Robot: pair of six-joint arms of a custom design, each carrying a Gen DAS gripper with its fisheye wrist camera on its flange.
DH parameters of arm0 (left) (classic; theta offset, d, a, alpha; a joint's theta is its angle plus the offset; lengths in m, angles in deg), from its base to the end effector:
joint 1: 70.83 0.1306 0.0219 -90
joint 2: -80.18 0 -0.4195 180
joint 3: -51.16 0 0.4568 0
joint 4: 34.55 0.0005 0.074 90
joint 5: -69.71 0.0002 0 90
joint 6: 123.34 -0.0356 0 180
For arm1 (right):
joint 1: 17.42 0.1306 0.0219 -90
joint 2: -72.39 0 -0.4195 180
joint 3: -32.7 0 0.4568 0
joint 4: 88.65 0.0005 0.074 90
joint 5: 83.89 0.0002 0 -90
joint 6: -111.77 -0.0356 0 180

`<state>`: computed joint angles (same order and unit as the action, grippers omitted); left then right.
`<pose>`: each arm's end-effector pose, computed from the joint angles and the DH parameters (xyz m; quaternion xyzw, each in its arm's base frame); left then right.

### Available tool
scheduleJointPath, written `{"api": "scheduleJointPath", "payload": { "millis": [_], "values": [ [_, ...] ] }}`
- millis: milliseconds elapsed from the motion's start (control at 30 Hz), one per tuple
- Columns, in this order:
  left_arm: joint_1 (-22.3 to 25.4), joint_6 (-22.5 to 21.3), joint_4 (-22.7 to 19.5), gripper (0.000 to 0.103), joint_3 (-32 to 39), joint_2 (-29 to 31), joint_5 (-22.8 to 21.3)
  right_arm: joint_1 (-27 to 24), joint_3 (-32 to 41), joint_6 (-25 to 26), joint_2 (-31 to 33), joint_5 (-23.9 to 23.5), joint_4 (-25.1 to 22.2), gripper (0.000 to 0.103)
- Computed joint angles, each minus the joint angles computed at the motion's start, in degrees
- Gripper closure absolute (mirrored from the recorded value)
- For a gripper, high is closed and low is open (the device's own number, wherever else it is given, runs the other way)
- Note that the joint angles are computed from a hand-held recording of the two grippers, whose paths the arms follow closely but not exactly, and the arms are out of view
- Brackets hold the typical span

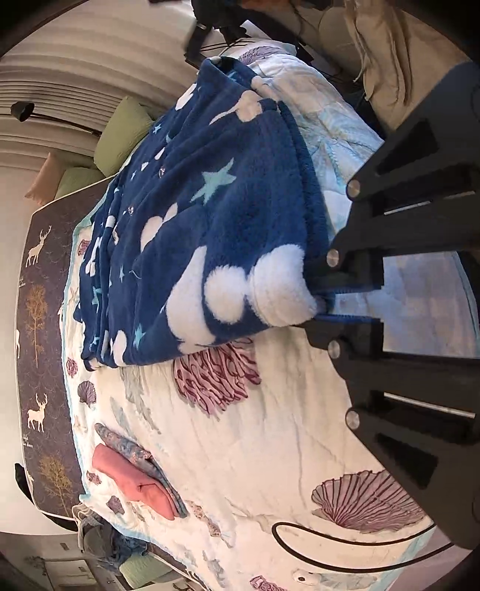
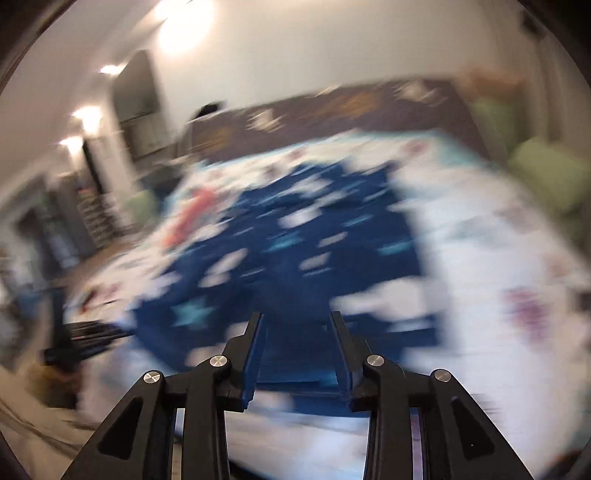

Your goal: Fold small clothes

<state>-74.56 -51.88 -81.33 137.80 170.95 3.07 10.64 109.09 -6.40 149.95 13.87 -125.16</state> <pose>0.5481 -0.0504 0.4342 0.2447 0.8924 -0.1470 0.3495 0.4213 0.2186 0.4640 0.0307 0.8955 0.1537 0.4166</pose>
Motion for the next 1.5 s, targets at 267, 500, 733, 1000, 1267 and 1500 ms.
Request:
{"api": "scheduleJointPath", "payload": {
  "millis": [267,500,733,1000,1267,1500],
  "values": [
    [0.3,1.1,1.6,0.093,-1.3,-0.9,0.9,-2.2,7.6,-1.2,14.1,-17.8,-0.3,0.068],
    [-0.4,3.7,4.0,0.081,-1.7,-0.2,-1.4,-2.2,9.8,-5.7,14.9,-20.9,2.5,0.097],
    [-0.5,0.4,2.9,0.094,-2.6,-3.2,-0.1,-4.0,6.0,-5.1,5.5,-14.4,2.3,0.098],
    [-0.6,-2.2,0.4,0.094,-2.9,-3.1,-5.4,-2.9,4.9,-4.9,7.7,-10.3,-5.9,0.088],
    [-2.1,-5.0,-0.1,0.094,-1.6,-6.0,5.2,-2.9,-0.5,-5.3,0.2,-3.7,-7.8,0.082],
    [-8.2,-12.2,-2.5,0.063,1.0,-3.8,11.5,-1.4,-1.7,-7.1,2.2,-8.6,-4.8,0.075]
  ]
}}
